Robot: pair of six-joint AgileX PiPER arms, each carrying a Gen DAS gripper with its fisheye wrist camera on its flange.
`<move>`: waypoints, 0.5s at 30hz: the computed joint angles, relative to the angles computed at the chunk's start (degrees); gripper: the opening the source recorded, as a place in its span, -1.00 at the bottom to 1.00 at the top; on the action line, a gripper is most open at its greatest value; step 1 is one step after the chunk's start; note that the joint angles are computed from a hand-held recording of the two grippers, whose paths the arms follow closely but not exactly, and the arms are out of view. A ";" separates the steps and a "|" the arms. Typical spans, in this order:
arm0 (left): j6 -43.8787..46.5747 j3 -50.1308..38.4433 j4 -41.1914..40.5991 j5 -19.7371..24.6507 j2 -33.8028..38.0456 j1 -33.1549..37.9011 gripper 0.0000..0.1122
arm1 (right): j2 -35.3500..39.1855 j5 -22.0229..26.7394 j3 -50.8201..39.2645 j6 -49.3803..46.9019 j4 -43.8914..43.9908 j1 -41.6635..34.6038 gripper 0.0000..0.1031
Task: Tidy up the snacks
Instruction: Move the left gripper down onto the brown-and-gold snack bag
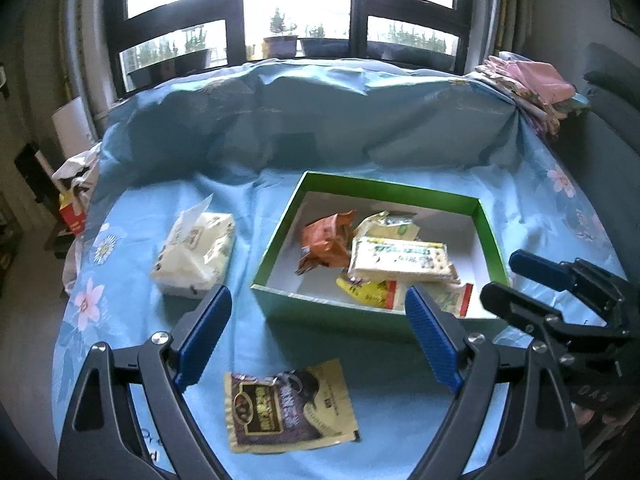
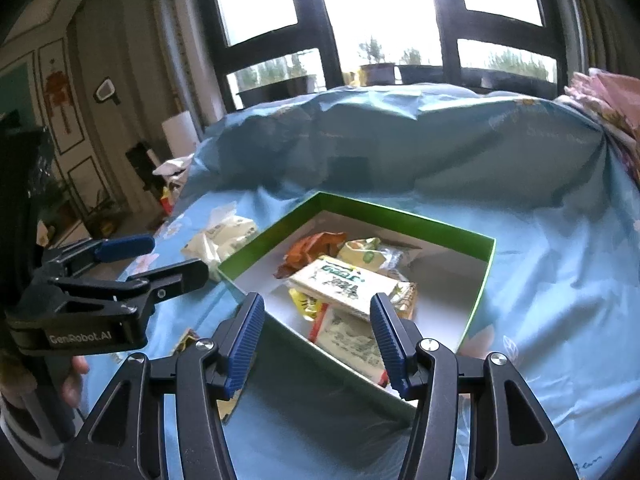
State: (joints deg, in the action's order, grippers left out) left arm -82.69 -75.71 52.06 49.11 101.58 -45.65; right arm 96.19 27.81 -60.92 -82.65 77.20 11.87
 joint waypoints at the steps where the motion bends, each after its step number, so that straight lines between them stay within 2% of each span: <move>1: -1.54 1.50 0.35 -0.38 -0.81 -0.07 0.60 | -0.37 0.29 0.49 -0.75 0.34 0.19 0.08; 2: -2.43 2.70 0.34 -0.96 -1.47 0.04 0.62 | -0.61 0.61 0.90 -1.41 0.67 0.33 0.08; 4: -4.67 5.34 0.46 -2.11 -2.84 0.21 0.84 | -0.86 1.30 1.50 -2.38 0.89 0.78 0.08; 11: -6.57 9.47 0.38 -1.62 -4.56 0.54 0.83 | -0.52 0.66 3.52 -3.54 -0.45 4.17 0.09; 15: -7.11 12.43 -0.56 -3.48 -5.84 1.73 0.83 | 0.89 -1.45 3.79 -1.76 -2.61 6.53 0.09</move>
